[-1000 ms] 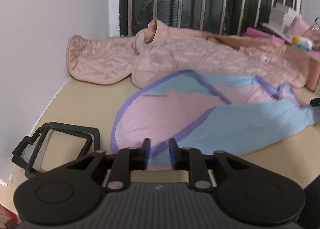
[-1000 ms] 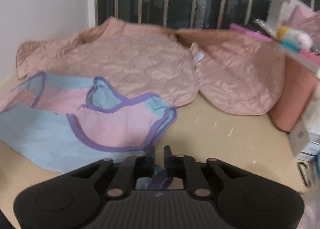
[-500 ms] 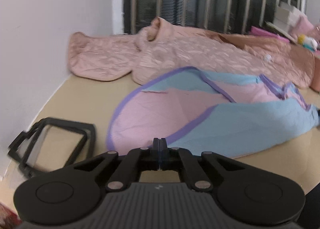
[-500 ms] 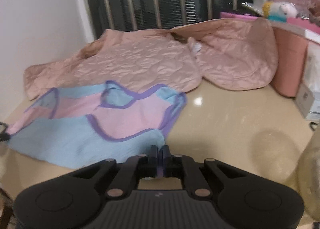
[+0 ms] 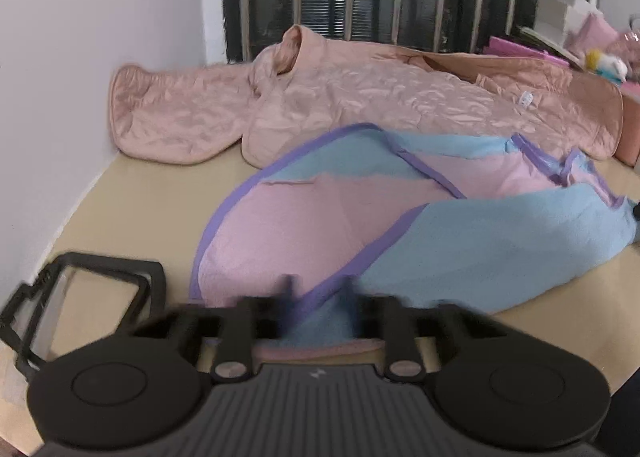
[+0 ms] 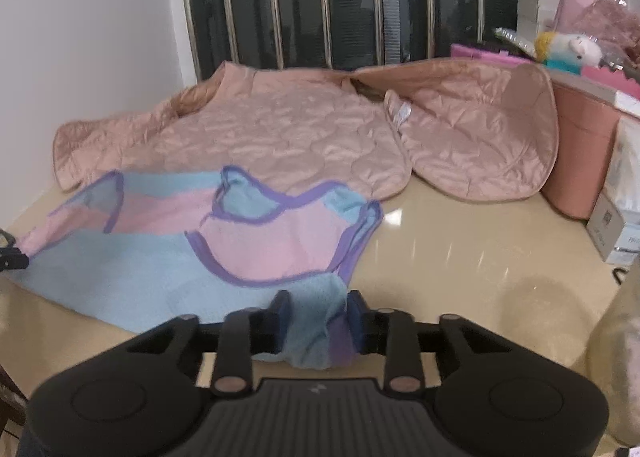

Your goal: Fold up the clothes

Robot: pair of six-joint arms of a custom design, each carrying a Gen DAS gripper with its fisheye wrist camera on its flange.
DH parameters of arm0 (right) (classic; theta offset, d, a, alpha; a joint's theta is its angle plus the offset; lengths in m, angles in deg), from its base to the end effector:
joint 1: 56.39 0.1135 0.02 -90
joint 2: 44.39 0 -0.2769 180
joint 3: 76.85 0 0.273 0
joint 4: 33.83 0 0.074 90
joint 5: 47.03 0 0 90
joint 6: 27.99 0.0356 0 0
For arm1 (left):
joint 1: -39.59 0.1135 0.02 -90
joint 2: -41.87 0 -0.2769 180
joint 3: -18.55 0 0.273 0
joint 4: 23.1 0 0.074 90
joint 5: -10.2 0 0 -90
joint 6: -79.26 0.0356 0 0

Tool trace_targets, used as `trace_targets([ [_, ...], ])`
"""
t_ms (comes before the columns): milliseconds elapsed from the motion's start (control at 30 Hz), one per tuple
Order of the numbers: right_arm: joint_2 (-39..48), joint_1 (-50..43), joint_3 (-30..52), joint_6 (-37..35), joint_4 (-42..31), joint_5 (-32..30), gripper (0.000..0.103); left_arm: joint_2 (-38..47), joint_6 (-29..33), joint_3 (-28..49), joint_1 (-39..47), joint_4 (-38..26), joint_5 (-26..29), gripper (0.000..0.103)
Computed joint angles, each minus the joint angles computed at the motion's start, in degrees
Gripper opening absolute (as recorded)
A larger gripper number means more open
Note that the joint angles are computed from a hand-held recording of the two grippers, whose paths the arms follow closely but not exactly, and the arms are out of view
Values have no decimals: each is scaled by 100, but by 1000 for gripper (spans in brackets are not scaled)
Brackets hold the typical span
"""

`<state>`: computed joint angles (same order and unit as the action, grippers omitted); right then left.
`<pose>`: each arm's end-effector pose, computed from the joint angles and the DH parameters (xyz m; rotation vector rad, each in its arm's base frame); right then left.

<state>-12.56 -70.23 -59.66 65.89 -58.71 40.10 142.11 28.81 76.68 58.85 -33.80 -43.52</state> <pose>0.1299 -0.0302 0.1208 0.3217 2.2368 -0.0361 0.3221 0.0902 0.1211 0.6459 2.1896 -0.2728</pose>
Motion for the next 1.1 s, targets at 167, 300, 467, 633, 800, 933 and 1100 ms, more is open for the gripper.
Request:
trace_targets([
  [167,208,431,-71,45,193,519,3,-161,-101,-59,281,-114,261,3],
  [300,297,367,-103,101,323,550,2,-175,-90,-76,427,-153,272,3],
  [467,149,482,-72,107,98,905,2,-418,-81,-240,674,-164,362,8],
  [633,-1022,913,7,221,-922,1273,7,-290,-9,-206,708,-208,288,29],
  [800,-368,1151,20,193,-285,1164,29,-198,-92,-266,619,11,183,29],
  [933,538,882,-53,119,385,868,0,-242,-56,-358,618,120,154,19],
  [1100,-656,1106,-80,57,-981,1327,0,-380,85,-384,640,-188,183,11],
])
